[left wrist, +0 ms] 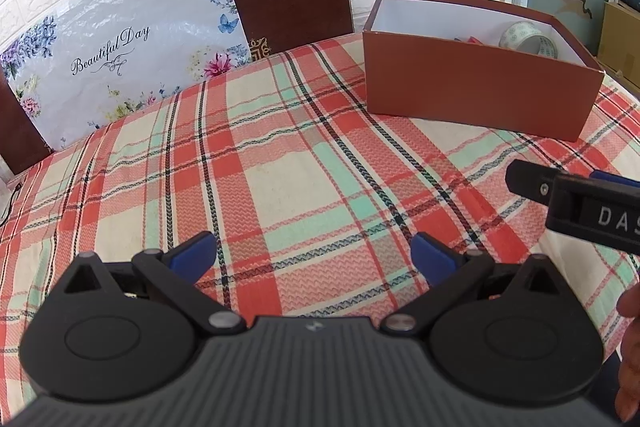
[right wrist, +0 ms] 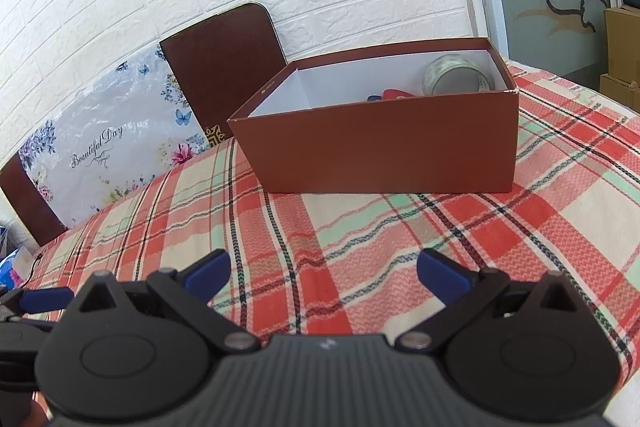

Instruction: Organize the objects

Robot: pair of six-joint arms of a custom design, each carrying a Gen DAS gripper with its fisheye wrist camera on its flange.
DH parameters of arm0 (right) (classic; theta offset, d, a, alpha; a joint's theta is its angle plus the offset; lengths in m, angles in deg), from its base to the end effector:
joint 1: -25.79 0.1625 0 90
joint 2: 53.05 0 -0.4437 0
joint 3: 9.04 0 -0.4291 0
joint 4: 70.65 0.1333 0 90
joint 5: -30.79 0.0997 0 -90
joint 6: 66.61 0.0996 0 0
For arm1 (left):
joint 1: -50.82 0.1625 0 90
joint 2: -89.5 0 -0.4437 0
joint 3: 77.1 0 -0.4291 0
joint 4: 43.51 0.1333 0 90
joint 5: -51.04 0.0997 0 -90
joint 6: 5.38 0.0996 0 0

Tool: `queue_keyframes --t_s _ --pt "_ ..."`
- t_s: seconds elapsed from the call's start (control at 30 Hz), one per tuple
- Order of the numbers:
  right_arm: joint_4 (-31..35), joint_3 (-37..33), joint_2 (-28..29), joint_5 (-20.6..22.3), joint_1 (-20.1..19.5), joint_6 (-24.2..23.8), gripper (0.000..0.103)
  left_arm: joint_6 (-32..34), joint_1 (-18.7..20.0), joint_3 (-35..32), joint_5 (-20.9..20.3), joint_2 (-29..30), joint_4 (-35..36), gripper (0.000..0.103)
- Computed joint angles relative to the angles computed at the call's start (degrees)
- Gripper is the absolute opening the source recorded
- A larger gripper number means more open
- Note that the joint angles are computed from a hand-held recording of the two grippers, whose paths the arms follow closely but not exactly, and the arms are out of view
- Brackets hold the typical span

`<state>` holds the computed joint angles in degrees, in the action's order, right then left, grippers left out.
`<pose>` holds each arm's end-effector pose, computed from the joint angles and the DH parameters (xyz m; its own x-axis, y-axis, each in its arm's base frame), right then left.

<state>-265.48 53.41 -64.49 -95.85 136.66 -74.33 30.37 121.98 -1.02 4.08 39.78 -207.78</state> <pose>0.3641 -0.7476 -0.0497 -0.8848 0.0887 0.4575 -0.3322 0.5687 -0.7525 -0.0653 -0.8148 0.3357 -0.5677 0.1732 -0.8048 0.6754 0.6570 -0.3350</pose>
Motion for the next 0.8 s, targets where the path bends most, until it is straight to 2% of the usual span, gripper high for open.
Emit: queue_keyframes --t_s 0.8 --pt "-0.1 -0.7 0.7 -0.3 0.3 -1.6 0.103 -2.0 0.5 -0.3 -0.5 -0.2 1.8 0.103"
